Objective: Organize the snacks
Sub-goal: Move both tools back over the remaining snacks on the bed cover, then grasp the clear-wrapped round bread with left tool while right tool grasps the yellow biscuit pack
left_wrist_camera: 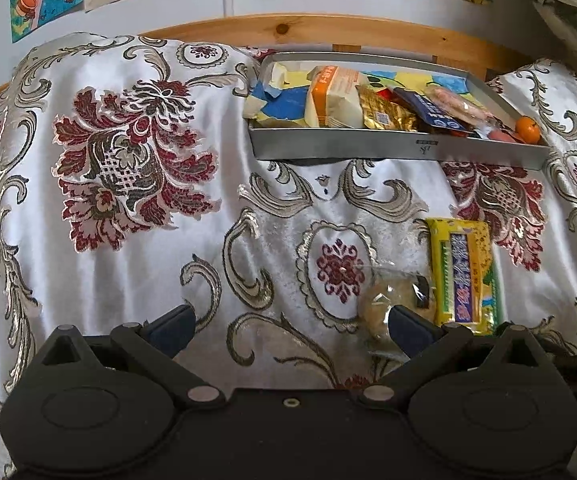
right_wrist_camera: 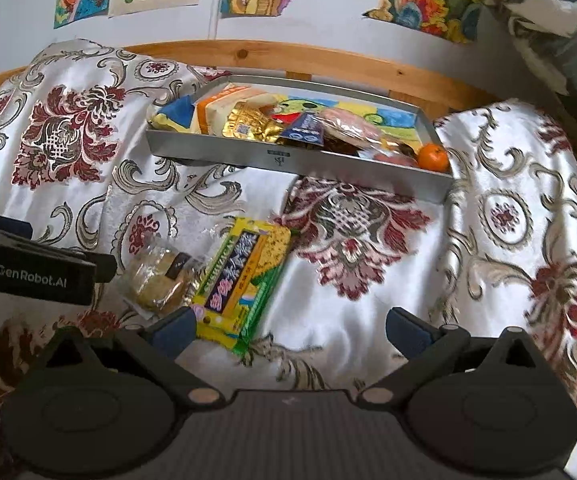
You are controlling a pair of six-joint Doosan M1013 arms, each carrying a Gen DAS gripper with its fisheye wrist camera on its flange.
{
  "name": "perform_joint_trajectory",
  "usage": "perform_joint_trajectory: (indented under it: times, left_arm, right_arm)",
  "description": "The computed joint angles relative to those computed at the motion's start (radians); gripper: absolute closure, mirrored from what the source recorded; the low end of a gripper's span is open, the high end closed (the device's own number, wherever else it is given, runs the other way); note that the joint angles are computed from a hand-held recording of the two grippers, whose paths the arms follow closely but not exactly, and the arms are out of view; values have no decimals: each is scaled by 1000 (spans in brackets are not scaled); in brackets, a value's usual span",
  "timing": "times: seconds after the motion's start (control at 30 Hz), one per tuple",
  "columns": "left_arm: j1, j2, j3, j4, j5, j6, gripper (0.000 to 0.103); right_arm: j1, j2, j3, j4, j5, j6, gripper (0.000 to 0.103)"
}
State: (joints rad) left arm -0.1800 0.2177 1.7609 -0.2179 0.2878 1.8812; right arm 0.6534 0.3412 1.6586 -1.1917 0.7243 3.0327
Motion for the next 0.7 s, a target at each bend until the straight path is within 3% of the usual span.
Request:
perform_joint_trajectory:
  times: [0.37, 0.7]
  left_arm:
    - [9, 25, -17, -88, -24, 70, 1]
    - [11, 43, -32, -177, 3, 142, 1]
  right_arm:
    - [-14, 85, -88, 38, 22, -164, 0]
    - [-34, 98, -87, 52, -27, -168, 0]
